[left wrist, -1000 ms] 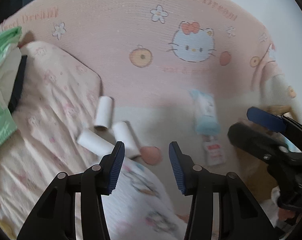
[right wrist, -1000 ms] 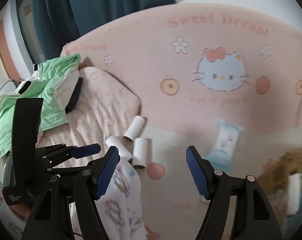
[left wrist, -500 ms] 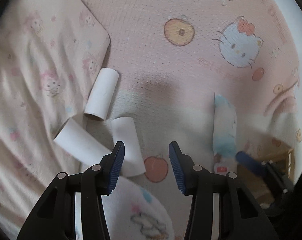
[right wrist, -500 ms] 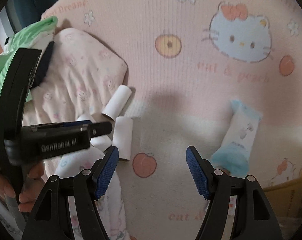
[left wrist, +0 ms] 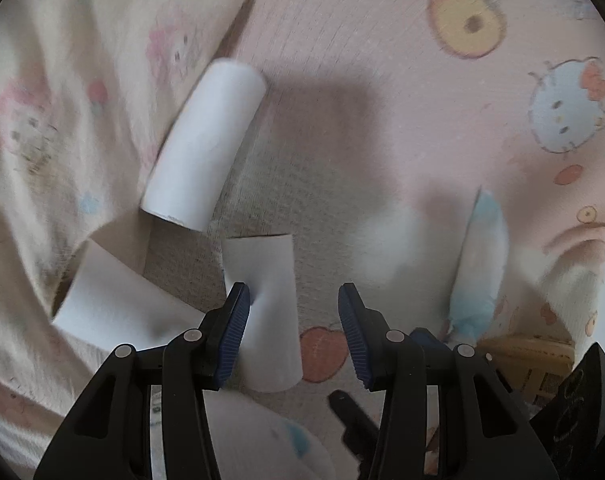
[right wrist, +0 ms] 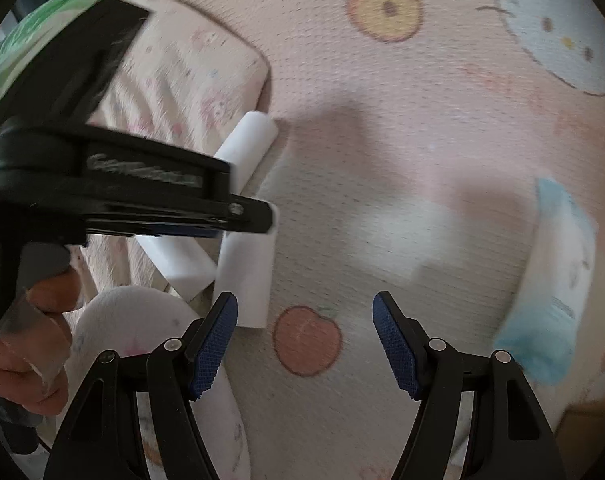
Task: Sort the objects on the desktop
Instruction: 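Reach the left gripper down to a white paper tube on the blanket, then close the left gripper on the white paper tube and lift it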
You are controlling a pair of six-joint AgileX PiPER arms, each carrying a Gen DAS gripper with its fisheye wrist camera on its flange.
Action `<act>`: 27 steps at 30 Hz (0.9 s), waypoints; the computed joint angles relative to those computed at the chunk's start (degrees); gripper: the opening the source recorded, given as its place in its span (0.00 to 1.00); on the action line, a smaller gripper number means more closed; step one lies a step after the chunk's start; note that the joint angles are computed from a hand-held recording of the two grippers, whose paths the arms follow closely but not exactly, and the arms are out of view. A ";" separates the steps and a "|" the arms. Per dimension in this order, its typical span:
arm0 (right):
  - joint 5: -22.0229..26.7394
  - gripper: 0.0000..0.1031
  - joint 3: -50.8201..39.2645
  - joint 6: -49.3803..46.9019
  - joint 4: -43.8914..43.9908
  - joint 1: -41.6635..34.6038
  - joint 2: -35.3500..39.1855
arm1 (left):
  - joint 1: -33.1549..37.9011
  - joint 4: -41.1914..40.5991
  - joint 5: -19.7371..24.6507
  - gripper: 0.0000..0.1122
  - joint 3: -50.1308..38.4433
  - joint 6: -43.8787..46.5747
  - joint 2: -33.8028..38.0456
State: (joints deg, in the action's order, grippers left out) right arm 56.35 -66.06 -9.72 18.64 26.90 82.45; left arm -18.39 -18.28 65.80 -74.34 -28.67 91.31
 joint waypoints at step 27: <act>2.49 0.59 13.21 -17.54 19.13 -17.67 -1.39 | -5.16 -17.46 -8.70 0.42 4.80 10.61 6.23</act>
